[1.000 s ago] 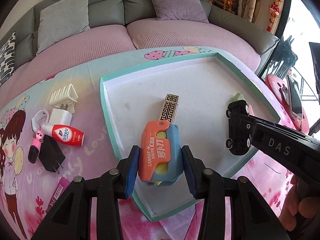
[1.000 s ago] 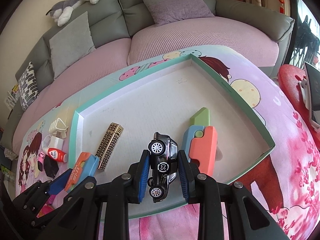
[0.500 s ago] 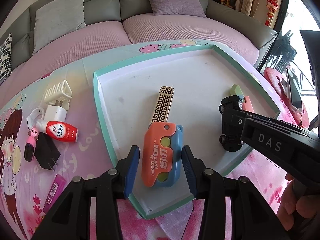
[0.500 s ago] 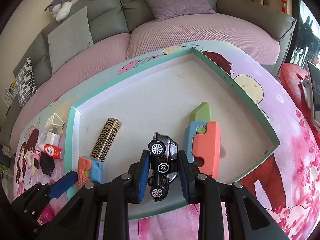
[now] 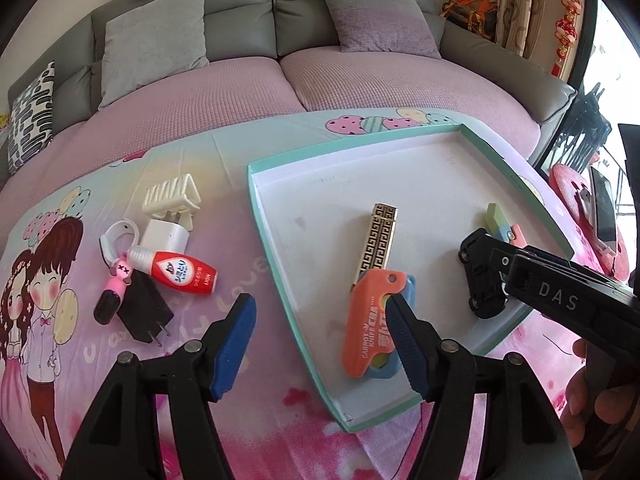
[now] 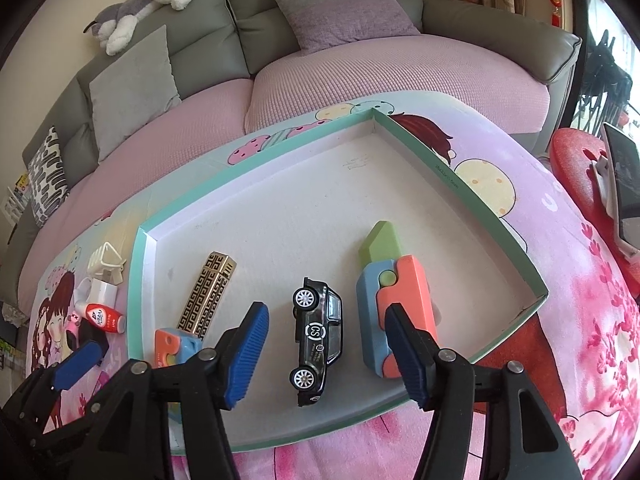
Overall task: Organize rigid objects
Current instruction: 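Open both grippers in the tray and withdraw them toward the remaining items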
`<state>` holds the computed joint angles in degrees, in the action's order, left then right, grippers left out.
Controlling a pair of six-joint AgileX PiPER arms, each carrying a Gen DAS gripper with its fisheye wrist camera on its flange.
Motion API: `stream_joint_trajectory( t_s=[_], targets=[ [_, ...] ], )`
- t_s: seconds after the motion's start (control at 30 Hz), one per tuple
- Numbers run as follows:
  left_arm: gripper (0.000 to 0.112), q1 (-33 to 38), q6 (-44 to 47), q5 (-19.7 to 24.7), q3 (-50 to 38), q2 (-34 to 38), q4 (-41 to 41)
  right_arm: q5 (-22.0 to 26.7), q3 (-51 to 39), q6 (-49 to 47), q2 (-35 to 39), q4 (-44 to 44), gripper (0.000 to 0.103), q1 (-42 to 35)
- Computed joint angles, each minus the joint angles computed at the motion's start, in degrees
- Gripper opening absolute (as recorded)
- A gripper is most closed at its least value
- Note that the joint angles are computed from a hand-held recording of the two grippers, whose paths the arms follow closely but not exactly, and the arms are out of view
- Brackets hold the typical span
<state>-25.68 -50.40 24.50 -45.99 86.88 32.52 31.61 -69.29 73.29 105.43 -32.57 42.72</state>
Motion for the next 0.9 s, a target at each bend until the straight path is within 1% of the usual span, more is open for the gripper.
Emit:
stream_joint_trajectory(
  t_s=[0.07, 0.1, 0.13, 0.17, 0.33, 0.5, 0.57, 0.6, 0.77, 0.9],
  targets=[
    [0.072, 1.18, -2.75, 0.31, 0.51, -0.29, 2.32, 0.16, -0.12, 0.21, 0.13, -0.25, 0.073, 0.03],
    [0.076, 2.02, -3.57, 0.21, 0.89, -0.61, 2.77, 0.13, -0.16, 0.06, 0.18, -0.2, 0.074, 0.04],
    [0.078, 3.06, -4.02, -0.28, 1.33, -0.85, 2.95, 0.1, -0.24, -0.19, 0.26, -0.16, 0.076, 0.07],
    [0.078, 3.98, -4.64, -0.73, 1.7, -0.98, 3.19, 0.22, -0.45, -0.57, 0.41, 0.05, 0.079, 0.11],
    [0.078, 7.5, -8.1, -0.87, 3.04, -1.4, 5.43, 0.68, -1.25, -1.97, 1.08, 0.36, 0.085, 0.55],
    [0.079, 9.68, -12.96, -0.68, 4.22, -1.51, 9.24, 0.75, -1.57, -2.42, 1.39, 0.69, 0.096, 0.68],
    [0.091, 10.42, -14.77, -0.62, 4.59, -1.34, 10.57, 1.14, -1.66, -2.15, 1.5, 0.41, 0.101, 0.78],
    [0.099, 10.91, -14.83, -0.79, 4.82, -1.36, 10.53, 1.34, -1.75, -2.01, 1.59, 0.24, 0.101, 0.83],
    [0.099, 13.0, -16.37, -2.05, 5.9, -1.5, 11.34, 1.43, -1.89, -1.32, 1.76, -0.36, 0.103, 1.05],
    [0.099, 13.63, -21.04, -1.34, 6.81, -2.09, 15.03, 1.77, -2.14, -0.49, 1.94, -1.6, 0.103, 1.33]
  ],
)
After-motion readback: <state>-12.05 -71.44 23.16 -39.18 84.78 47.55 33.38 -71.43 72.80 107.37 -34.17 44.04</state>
